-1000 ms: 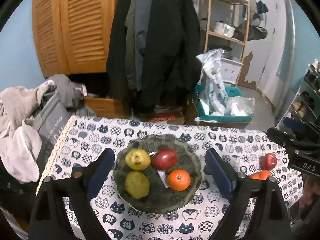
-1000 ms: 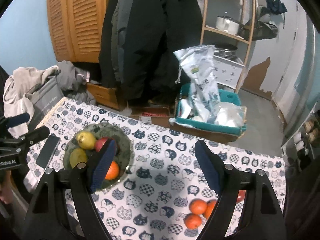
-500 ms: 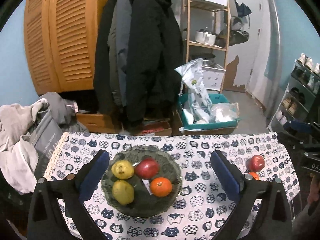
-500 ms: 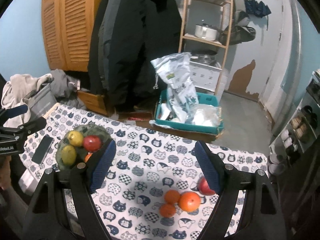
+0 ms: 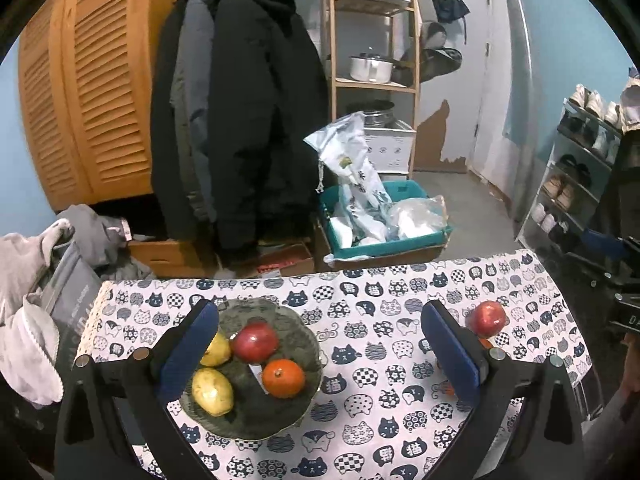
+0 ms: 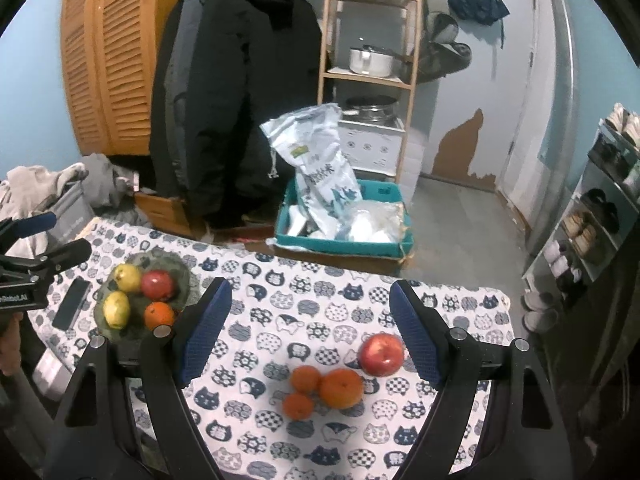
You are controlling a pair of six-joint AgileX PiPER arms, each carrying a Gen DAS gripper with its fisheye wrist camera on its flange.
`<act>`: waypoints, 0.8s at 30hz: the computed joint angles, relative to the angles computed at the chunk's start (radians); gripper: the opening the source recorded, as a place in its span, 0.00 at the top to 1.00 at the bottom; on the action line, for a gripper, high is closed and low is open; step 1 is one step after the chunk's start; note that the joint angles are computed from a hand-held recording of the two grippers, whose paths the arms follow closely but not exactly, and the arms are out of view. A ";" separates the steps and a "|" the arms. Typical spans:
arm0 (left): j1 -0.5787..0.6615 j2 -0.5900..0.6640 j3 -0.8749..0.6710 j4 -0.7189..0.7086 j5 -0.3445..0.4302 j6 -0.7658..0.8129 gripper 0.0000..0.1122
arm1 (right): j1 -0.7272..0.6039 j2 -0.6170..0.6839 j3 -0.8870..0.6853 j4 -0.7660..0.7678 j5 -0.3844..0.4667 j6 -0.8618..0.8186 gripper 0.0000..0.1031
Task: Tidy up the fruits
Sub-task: 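Lift both tools out of the bowl and move back toward the remaining fruit, then grasp the large orange with the right tool while the left tool approaches a small orange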
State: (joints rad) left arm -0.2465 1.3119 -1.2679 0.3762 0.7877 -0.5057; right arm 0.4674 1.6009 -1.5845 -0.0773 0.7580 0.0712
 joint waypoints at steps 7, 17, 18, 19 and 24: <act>-0.041 0.077 -0.025 0.025 0.005 -0.031 0.09 | -0.061 0.026 0.031 0.045 -0.002 -0.032 0.21; -0.064 0.230 -0.039 0.005 0.000 -0.043 0.09 | -0.119 0.128 0.074 0.067 0.002 -0.060 0.21; -0.060 0.241 -0.039 -0.009 0.000 -0.037 0.09 | -0.126 0.142 0.076 0.073 0.003 -0.063 0.21; -0.059 0.256 -0.040 -0.029 -0.003 -0.029 0.09 | -0.134 0.157 0.079 0.088 0.004 -0.073 0.21; -0.066 0.309 -0.037 -0.039 -0.018 -0.036 0.09 | -0.164 0.216 0.087 0.129 0.009 -0.100 0.21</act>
State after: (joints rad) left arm -0.3124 1.6214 -1.3054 0.3377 0.7700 -0.5418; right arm 0.3032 1.8171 -1.4972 0.0517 0.7665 -0.0286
